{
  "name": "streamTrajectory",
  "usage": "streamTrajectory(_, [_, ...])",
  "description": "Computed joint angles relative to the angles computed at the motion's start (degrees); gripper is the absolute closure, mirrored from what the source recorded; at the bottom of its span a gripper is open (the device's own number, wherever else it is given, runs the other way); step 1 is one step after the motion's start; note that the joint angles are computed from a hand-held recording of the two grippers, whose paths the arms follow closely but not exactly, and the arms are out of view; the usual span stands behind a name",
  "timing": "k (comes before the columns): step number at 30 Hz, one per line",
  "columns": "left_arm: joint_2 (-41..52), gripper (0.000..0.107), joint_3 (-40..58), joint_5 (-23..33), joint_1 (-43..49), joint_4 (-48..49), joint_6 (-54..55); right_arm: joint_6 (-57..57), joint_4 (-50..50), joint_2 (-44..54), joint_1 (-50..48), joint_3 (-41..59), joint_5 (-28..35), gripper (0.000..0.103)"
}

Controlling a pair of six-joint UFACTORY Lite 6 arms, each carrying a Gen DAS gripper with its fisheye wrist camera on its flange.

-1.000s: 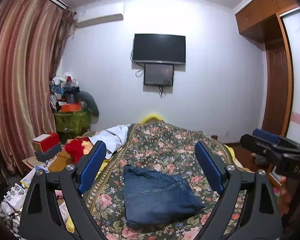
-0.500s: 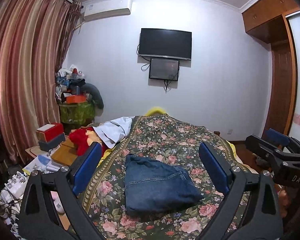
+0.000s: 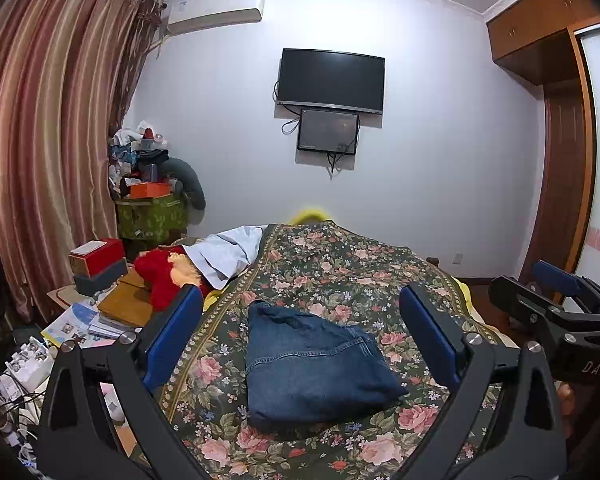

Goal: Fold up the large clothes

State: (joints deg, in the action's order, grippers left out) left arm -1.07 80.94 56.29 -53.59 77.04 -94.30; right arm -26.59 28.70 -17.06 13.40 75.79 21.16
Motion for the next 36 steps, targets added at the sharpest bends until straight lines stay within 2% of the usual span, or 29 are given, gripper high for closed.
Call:
streamTrajectory(18, [1.57, 0.007, 1.02, 0.30, -0.25, -0.22, 0.31, -2.58, 2.58, 0.15, -1.00, -0.15, 0.24, 0.000])
streamTrajectory(36, [-0.68, 0.007, -0.36, -3.39, 2.21, -0.79, 2.39, -2.24, 2.22, -0.25, -0.91, -0.30, 0.22, 0.000])
